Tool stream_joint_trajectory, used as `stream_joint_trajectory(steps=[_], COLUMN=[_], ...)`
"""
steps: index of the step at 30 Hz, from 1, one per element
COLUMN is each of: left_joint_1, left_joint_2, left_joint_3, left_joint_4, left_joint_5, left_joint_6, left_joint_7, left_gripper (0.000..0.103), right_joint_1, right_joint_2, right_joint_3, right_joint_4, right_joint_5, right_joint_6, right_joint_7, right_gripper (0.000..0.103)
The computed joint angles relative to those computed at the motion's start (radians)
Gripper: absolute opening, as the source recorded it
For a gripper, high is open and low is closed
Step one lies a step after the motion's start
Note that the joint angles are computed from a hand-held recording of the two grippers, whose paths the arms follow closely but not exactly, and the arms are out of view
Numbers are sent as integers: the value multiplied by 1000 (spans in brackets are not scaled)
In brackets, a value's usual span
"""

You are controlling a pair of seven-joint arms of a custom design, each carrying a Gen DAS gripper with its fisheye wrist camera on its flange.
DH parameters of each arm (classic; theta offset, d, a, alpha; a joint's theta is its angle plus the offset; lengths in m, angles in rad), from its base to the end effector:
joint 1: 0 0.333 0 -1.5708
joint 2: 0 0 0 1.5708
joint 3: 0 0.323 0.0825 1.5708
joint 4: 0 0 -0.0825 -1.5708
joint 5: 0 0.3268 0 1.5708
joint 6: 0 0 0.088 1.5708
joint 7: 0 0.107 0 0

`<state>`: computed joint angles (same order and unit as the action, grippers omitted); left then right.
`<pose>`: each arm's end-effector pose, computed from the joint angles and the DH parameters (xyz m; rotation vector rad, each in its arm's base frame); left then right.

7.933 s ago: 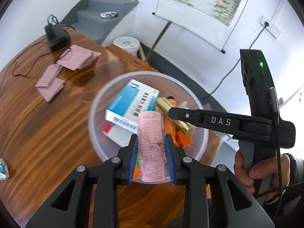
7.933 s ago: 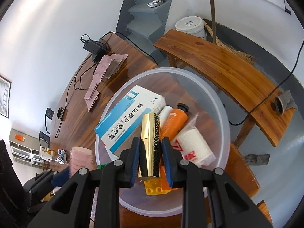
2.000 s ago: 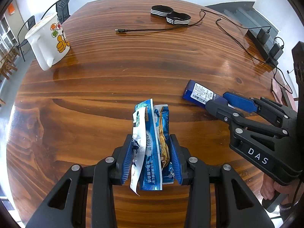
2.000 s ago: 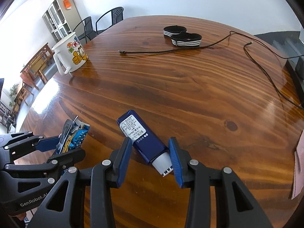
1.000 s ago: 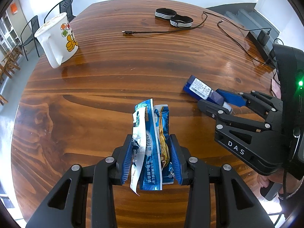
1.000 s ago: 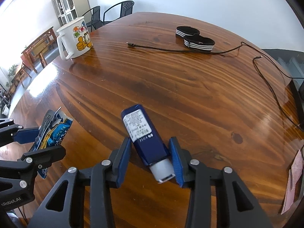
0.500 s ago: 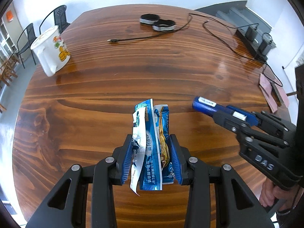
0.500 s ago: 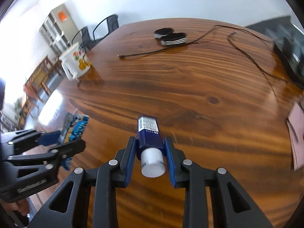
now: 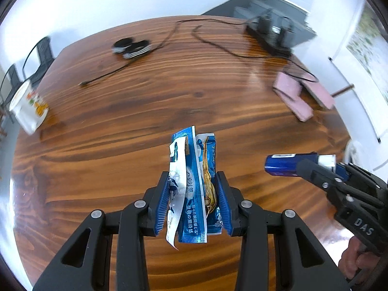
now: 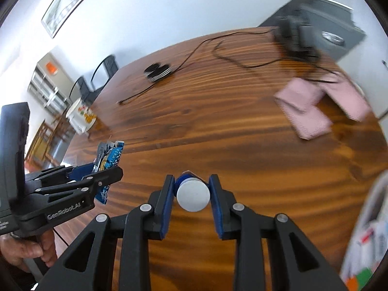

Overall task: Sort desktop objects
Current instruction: 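Carry the snack packet and blue bottle with both grippers over the bowl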

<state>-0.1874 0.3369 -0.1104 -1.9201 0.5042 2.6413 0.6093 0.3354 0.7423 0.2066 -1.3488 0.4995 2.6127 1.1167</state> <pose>0.5806 -0.1848 0.4002 -2.2046 1.6608 -0.4672 0.6539 0.3283 0.3790 -2.1236 1.2103 0.0131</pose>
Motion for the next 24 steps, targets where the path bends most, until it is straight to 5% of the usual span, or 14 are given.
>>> stream_joint_trajectory(steps=[11, 24], left_joint_1=[-114, -231], left_joint_2=[156, 361], left_joint_3=[-53, -90], left_joint_4=[272, 626], left_joint_5=[-32, -142], left_joint_6=[-71, -162], left_joint_7=[126, 285], left_gripper=[40, 40], right_joint_1=[-164, -275], right_joint_2=[-243, -315], right_joint_3=[-1, -57], right_joint_4=[-351, -467], right_joint_5=[190, 263], right_joint_6=[240, 368], right_joint_7=[-63, -89], right_gripper=[32, 32])
